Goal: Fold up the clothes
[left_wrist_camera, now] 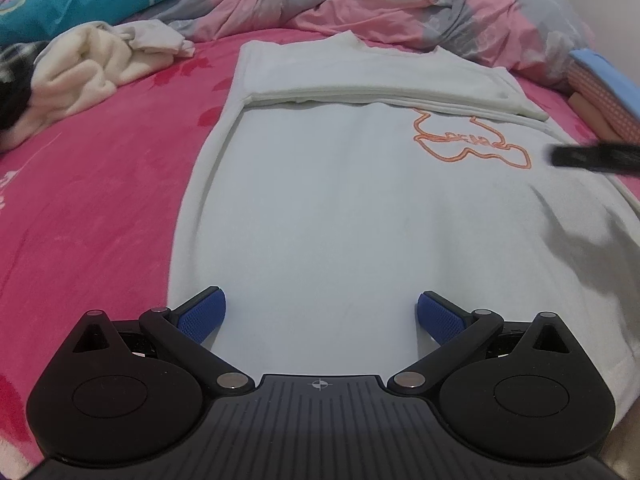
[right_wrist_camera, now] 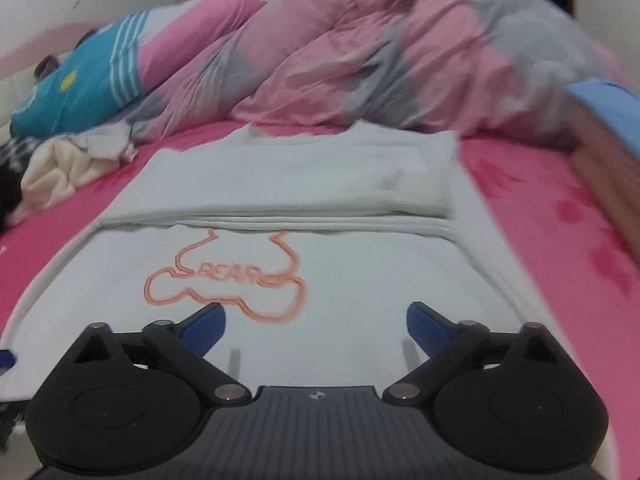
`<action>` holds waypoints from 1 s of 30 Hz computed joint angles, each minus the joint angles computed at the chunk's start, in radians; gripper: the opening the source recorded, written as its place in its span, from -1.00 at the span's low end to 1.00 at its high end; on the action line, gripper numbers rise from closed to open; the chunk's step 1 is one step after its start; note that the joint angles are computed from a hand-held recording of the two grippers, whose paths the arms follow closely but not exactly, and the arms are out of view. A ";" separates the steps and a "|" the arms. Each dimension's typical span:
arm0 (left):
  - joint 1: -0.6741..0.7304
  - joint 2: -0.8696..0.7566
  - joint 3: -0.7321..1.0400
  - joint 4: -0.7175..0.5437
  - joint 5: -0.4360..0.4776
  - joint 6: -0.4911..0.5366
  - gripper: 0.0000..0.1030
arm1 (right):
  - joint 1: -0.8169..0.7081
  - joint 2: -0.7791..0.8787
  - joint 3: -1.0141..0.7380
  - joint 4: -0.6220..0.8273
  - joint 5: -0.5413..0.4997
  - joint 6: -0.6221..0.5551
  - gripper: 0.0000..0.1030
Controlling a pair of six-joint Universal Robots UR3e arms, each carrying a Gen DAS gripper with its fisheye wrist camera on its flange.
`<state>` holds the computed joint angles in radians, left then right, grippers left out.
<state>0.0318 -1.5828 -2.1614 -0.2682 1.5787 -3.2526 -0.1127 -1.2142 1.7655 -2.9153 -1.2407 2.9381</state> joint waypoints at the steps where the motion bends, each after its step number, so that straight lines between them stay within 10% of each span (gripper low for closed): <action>1: 0.007 0.012 -0.008 -0.005 -0.005 0.004 1.00 | 0.019 0.047 -0.053 0.019 0.004 -0.016 0.75; 7: 0.063 0.062 -0.063 0.005 -0.074 0.068 1.00 | 0.038 -0.158 0.255 0.003 0.108 -0.281 0.71; 13: 0.086 0.071 -0.090 0.029 -0.110 0.121 1.00 | -0.125 -0.563 0.416 0.552 0.360 -0.640 0.73; 16: 0.095 0.076 -0.092 0.025 -0.123 0.120 1.00 | -0.145 -0.583 0.380 0.581 0.372 -0.638 0.81; 20: 0.088 0.077 -0.090 0.023 -0.113 0.108 1.00 | -0.142 -0.442 0.349 0.320 0.291 -0.355 0.80; 25: 0.088 0.077 -0.096 0.033 -0.112 0.111 1.00 | -0.134 -0.648 0.541 0.402 0.279 -0.555 0.84; 30: 0.078 0.079 -0.092 0.029 -0.097 0.107 1.00 | -0.314 -1.007 0.564 1.022 0.404 -0.900 0.98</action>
<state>0.1097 -1.5040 -2.2535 -0.2390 1.4819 -3.1451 -0.4268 -2.2209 2.3295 -1.8934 -0.8365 2.0382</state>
